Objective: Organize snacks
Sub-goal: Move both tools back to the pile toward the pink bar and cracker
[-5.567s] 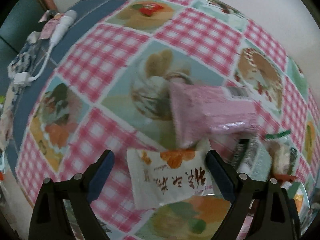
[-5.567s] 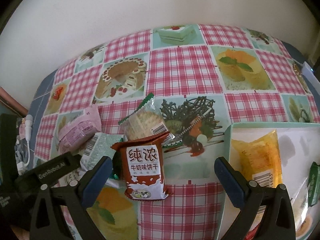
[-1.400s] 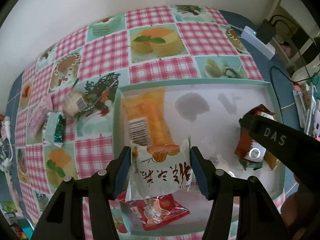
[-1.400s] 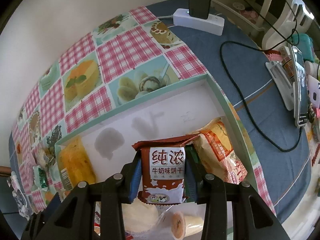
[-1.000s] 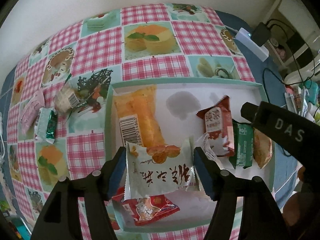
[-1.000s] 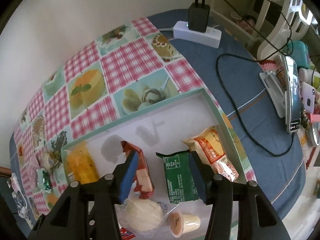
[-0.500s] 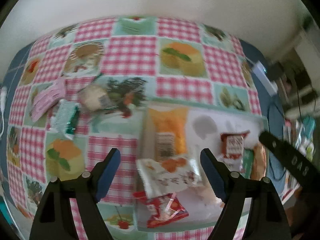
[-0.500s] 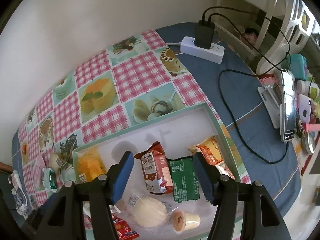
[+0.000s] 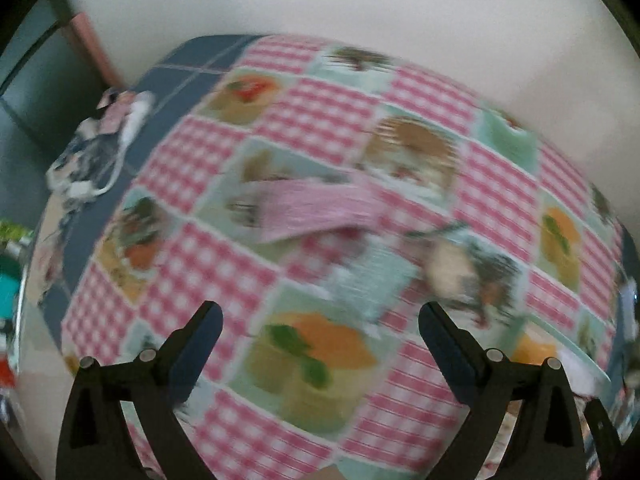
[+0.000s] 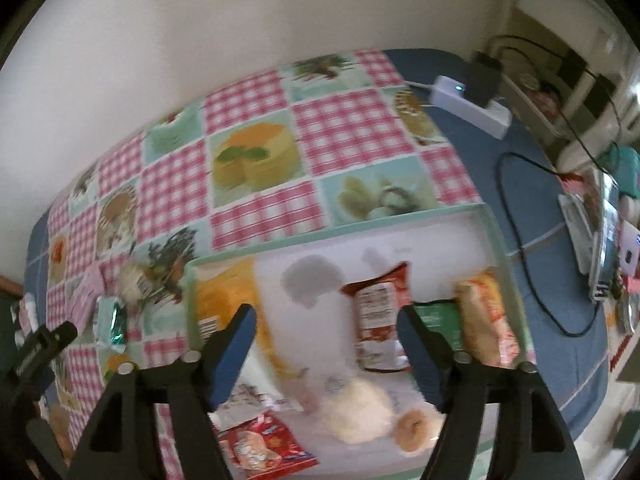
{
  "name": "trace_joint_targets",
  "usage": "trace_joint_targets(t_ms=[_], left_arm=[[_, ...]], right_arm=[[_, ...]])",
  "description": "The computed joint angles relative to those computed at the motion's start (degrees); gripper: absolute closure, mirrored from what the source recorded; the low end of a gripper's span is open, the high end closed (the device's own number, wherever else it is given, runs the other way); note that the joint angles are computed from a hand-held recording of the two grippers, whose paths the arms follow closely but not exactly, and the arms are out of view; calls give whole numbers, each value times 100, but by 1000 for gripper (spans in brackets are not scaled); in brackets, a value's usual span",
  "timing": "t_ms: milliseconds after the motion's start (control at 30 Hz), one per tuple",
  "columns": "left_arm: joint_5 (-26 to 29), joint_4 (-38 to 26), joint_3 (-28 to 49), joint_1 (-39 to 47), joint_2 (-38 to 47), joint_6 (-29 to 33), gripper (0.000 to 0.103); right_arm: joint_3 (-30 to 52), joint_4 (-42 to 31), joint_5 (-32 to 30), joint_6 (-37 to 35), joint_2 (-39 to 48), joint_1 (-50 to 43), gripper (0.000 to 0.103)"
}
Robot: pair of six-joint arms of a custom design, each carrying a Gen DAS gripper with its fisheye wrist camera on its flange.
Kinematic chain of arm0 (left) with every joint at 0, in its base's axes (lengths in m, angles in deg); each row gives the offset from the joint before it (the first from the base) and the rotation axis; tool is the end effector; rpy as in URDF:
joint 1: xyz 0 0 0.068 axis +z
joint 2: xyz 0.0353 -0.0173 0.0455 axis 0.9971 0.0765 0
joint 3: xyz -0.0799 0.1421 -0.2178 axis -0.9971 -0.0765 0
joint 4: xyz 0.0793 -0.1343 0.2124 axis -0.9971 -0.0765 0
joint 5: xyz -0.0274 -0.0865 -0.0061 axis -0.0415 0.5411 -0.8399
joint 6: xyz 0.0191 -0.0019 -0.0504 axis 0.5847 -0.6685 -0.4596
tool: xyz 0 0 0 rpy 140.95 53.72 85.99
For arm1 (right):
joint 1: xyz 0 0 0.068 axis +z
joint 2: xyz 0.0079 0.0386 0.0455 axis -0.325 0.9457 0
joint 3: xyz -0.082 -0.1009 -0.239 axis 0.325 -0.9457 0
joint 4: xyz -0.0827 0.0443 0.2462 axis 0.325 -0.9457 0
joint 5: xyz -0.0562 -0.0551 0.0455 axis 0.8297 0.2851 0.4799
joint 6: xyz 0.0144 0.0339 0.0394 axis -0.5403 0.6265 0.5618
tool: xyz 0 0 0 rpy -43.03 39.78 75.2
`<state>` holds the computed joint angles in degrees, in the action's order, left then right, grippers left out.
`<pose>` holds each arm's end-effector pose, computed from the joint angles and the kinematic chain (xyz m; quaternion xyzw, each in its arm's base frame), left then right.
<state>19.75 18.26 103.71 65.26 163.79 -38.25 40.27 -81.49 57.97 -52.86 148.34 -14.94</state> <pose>0.3624 -0.1264 0.2436 -0.1176 0.9784 0.0369 0.1662 0.2778 0.0149 0.2559 0.2592 0.9491 -0.0105 0.1784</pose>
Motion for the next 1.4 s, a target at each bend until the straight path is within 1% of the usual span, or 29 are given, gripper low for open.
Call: trace_joint_targets(t_ms=[100,267,333,367,400,600,833,1133,1400], left_arm=[[-260,-39,-91,313,-16,-13,5],[-497,-12,-222,630,-139,336,4],[-546,15,-269,709,-197,444,4],[-555,26,-289,743,-231,476,4],[-555,41,-312,780,-267,509,4],[-456,125,-309,1025,-343,724,4],[-646,179,-361,1403,-476,1003,4],[-366,274,-336,1878,-437,1237,4],[80,425,-166,1870,-121,1319,4]], right_arm=[[106,91,35,109,146,435,22],[343,182,89,365,454,982,21],[446,215,113,417,588,1157,15],[500,235,122,452,656,1258,7],[525,260,141,477,693,1326,3],[801,331,236,655,1031,1762,1],[1108,507,154,737,1429,2157,0],[1325,808,36,813,1772,2363,0],[1487,1021,137,737,2059,2350,0]])
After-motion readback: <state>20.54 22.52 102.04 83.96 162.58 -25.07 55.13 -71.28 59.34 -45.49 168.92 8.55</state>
